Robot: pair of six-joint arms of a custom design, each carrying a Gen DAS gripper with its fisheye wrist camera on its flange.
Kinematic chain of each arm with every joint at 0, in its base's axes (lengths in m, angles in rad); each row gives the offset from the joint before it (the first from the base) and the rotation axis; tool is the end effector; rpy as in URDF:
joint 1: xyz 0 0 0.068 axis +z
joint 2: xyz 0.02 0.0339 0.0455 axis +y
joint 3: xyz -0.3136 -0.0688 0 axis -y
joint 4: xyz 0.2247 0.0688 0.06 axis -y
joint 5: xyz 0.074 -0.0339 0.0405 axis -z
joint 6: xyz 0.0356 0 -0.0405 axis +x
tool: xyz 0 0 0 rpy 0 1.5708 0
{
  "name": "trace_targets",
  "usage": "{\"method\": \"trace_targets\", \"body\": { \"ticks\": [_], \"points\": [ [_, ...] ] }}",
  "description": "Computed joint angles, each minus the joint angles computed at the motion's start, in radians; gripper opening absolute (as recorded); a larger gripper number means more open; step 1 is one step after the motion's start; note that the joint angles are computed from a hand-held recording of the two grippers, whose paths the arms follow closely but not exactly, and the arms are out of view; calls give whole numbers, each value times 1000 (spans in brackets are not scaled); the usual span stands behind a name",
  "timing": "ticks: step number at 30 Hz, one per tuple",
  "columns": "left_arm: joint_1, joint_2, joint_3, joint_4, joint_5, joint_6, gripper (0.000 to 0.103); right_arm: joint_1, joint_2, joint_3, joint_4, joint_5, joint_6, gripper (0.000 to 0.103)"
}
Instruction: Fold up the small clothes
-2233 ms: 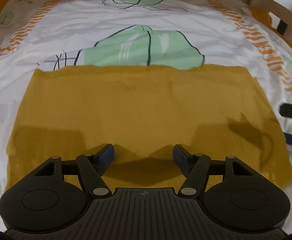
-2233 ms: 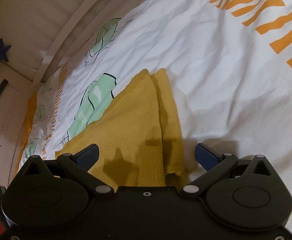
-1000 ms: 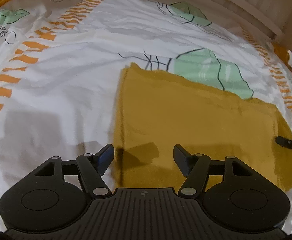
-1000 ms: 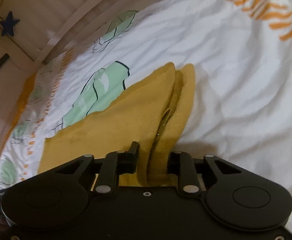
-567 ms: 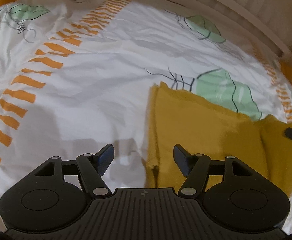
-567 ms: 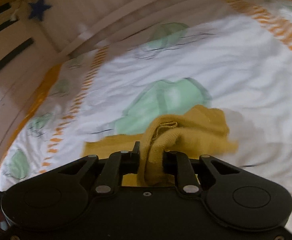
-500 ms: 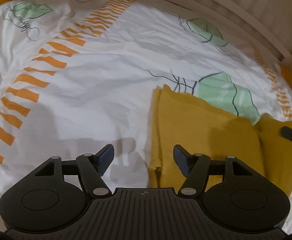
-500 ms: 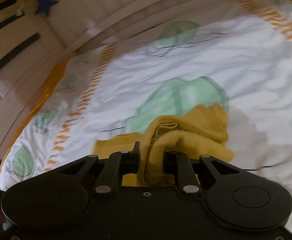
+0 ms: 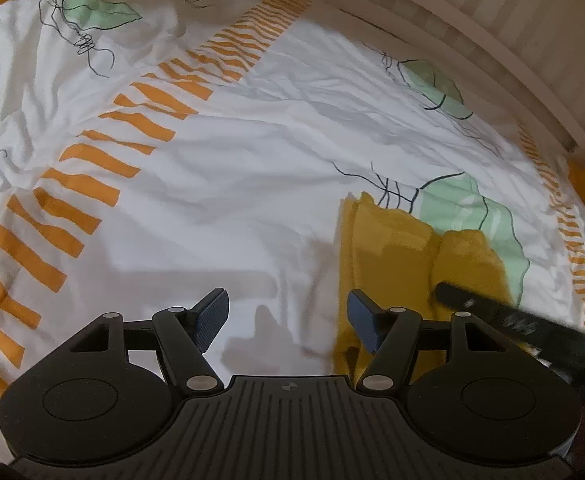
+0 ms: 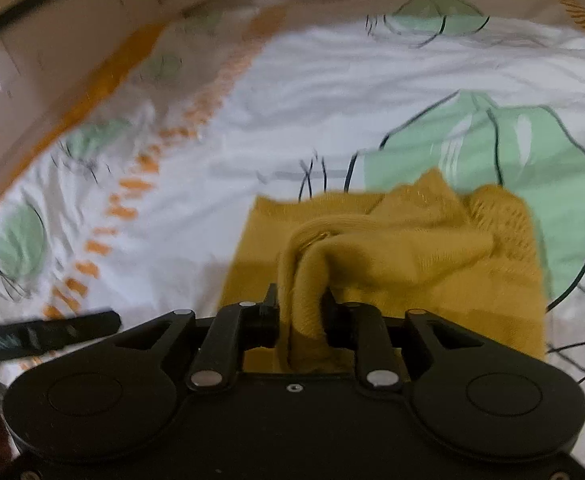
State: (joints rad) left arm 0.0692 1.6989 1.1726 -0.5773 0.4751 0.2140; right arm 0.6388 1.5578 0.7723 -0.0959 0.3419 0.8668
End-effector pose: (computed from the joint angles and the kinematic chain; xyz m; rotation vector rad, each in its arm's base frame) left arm 0.3324 0.0067 0.2692 0.3333 2.5503 -0.5292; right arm 0.2364 0.1607 0.2276 0.4207 2.3670 0.2867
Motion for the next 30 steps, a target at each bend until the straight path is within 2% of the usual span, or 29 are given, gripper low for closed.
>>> {"method": "trace_targets", "body": {
  "ticks": [1, 2, 3, 5, 8, 11, 15, 19, 24, 30],
  "points": [
    [2, 3, 3, -2, 0, 0, 63, 12, 10, 9, -3, 8, -3, 45],
    [4, 6, 6, -3, 1, -1, 63, 24, 18, 12, 6, 14, -14, 57],
    [7, 6, 7, -5, 3, -1, 63, 34, 29, 23, 11, 19, -26, 64],
    [10, 8, 11, -6, 5, -5, 63, 58, 37, 38, 14, 28, -60, 66],
    [16, 5, 12, -3, 5, -5, 63, 95, 35, 29, 72, 40, -115, 75],
    [20, 0, 13, -2, 6, -4, 63, 116, 3, -23, 179, 11, -174, 75],
    [22, -5, 14, 3, 3, -4, 63, 148, -55, -70, 224, 41, -195, 75],
    [18, -5, 14, 1, 5, -2, 63, 182, -140, -113, 195, 117, -155, 76],
    [3, -7, 7, -9, 13, 11, 63, 246, -196, -143, 101, 194, -120, 76],
    [-19, -10, -6, -30, 39, 26, 63, 389, -129, -145, 60, 293, -129, 76]
  ]
}}
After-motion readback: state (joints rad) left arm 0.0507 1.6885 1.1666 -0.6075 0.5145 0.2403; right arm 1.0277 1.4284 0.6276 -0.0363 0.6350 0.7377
